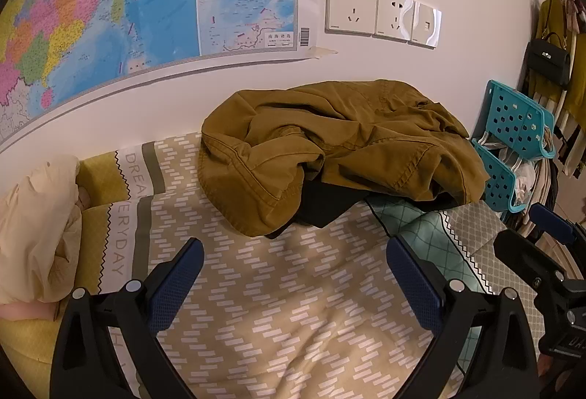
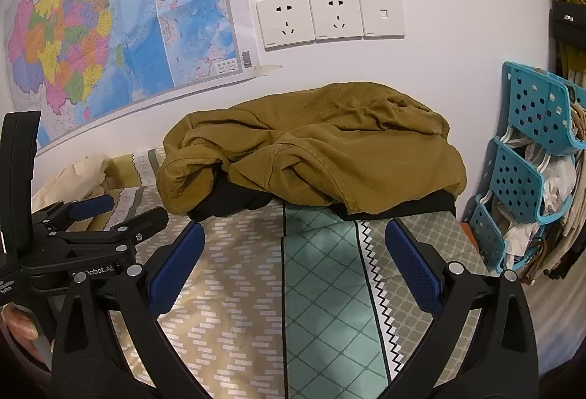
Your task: Fold large clothes
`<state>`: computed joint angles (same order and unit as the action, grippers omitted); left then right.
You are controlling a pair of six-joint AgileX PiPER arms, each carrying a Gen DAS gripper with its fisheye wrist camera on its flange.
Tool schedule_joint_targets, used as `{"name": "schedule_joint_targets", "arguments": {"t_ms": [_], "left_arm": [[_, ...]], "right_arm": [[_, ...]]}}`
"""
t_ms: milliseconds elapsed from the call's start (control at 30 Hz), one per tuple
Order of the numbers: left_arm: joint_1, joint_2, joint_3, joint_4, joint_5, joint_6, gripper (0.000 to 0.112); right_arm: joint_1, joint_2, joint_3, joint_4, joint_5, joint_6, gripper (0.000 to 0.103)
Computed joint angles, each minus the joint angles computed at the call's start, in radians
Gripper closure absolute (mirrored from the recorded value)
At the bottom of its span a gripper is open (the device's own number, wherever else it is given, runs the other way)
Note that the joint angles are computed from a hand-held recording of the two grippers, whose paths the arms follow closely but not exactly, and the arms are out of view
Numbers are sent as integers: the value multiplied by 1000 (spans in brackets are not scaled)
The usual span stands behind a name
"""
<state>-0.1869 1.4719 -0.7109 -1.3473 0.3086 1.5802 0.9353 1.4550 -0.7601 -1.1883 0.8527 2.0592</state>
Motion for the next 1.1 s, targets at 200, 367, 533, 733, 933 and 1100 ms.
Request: {"name": "schedule_joint_targets", "arguments": {"t_ms": [200, 367, 533, 733, 933, 1100], "left_arm": [[0, 3, -5, 10, -2, -13, 16], [-1, 6, -7, 17, -6, -24, 16], [-2, 6, -8, 18, -7, -25, 16], [-2, 6, -13, 29, -7, -41, 16], [21, 64, -59, 61, -21, -68, 16], [74, 145, -134, 97, -31, -98, 16]], "right_arm": [[-3, -2, -2, 3, -1, -6, 6], [-9, -5, 2, -3, -13, -7, 6], [-11, 0, 1, -5, -13, -3, 6], [-12, 2, -2, -2, -14, -18, 6], [-99, 29, -46, -1, -94, -157, 6], [-251, 147, -196, 62, -221, -479, 6]]}}
